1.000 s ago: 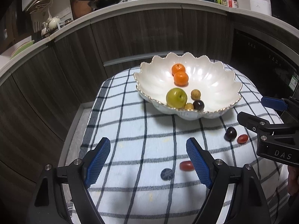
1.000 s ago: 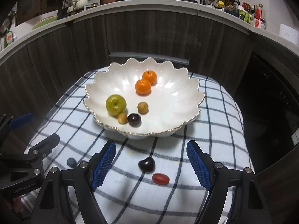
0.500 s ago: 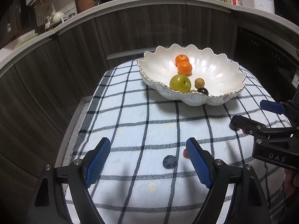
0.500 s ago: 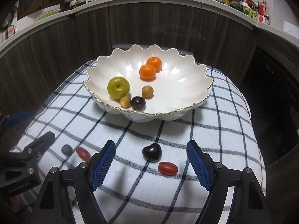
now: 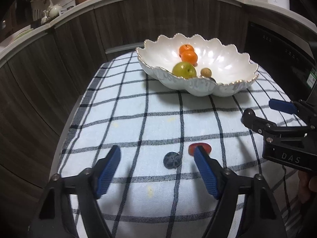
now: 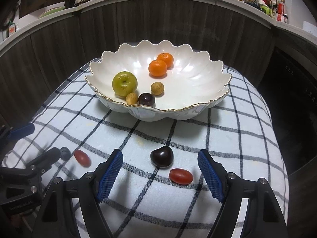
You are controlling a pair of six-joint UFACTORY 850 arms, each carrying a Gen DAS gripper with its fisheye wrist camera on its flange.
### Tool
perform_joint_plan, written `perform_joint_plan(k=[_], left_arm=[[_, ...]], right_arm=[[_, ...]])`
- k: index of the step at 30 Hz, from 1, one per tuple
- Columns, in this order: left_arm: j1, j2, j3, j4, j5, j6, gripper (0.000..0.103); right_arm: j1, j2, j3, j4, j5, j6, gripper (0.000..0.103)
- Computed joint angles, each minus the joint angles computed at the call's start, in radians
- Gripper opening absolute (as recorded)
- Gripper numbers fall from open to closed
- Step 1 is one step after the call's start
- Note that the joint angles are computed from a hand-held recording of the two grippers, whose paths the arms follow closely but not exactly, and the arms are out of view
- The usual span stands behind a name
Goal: Organize fruits
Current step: 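Withdraw both tools from the bowl toward the remaining plum, tomato and blueberry, then grasp the blueberry with the left tool while the right tool grasps the dark plum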
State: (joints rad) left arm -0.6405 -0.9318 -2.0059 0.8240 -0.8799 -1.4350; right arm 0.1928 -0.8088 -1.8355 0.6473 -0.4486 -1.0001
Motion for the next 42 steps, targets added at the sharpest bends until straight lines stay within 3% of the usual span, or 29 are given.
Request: perform_joint_plan(k=[5, 9, 18, 24, 31, 36, 42], left_arm=[[0.004, -0.011, -0.008, -0.017, 0.013, 0.019, 0.069], [0.006, -0.024, -0.021, -0.033, 0.016, 0.046, 0.053], [0.009, -0.032, -0.02, -0.062, 0.032, 0.064, 0.051], [0.014, -0.032, -0.013, -0.077, 0.056, 0.072, 0.04], [0.013, -0.032, -0.011, -0.074, 0.07, 0.073, 0.035], [0.011, -0.034, -0.015, -0.077, 0.083, 0.09, 0.023], [0.01, -0.036, -0.018, -0.077, 0.08, 0.089, 0.023]], right_arm=[[0.0, -0.01, -0.006, 0.009, -0.001, -0.017, 0.078], [0.002, -0.017, -0.012, 0.009, 0.003, -0.023, 0.078], [0.006, -0.056, -0.056, -0.053, -0.024, 0.029, 0.059], [0.011, -0.07, -0.073, -0.081, -0.028, 0.049, 0.055], [0.014, -0.085, -0.093, -0.123, -0.048, 0.088, 0.046], [0.014, -0.089, -0.094, -0.114, -0.047, 0.08, 0.038], [0.013, -0.084, -0.095, -0.125, -0.047, 0.092, 0.031]])
